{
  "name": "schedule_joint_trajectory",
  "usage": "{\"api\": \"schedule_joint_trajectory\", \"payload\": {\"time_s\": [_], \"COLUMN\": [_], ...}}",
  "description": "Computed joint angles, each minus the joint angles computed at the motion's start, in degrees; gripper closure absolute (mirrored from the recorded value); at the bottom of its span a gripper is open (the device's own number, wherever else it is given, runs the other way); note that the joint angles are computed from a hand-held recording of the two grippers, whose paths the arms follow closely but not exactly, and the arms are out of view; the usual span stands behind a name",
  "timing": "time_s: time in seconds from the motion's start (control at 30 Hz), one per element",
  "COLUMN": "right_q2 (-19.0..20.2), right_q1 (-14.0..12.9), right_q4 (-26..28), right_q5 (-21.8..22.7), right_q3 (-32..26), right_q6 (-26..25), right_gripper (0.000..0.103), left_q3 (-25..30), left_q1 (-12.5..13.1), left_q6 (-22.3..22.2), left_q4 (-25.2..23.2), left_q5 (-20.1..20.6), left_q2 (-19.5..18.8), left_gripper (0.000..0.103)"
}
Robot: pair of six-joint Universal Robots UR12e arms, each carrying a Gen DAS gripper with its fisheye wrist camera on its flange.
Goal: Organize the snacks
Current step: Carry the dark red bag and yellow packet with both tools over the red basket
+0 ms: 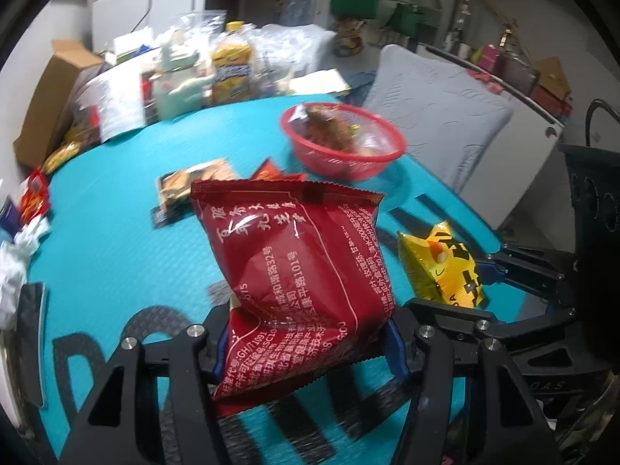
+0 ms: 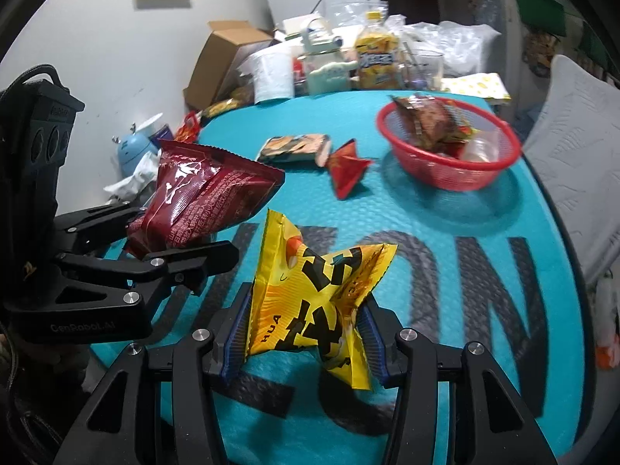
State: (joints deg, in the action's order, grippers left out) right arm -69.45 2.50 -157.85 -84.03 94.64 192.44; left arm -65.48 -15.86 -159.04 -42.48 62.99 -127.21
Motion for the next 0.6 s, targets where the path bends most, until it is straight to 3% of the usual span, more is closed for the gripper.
{"api": "schedule_joint_trajectory", "payload": {"time_s": [0.23, 0.6], "right_q2": [-2.0, -2.6], "right_q1": [-0.8, -2.7], "right_q4": [-2.5, -4.0], "right_q5": [-2.0, -4.0], "right_q3": [2.1, 1.7], "right_q6": [1.5, 1.9], "right_gripper": [0.053, 0.053], "left_q3": [2.3, 9.1], "left_q1": [-0.7, -1.9], "left_q6": [1.1, 0.6], "left_q4": [-0.2, 0.4], "left_q5": [-3.9, -4.2], "left_q2": [-0.8, -4.0], "left_gripper": [0.044, 0.044]}}
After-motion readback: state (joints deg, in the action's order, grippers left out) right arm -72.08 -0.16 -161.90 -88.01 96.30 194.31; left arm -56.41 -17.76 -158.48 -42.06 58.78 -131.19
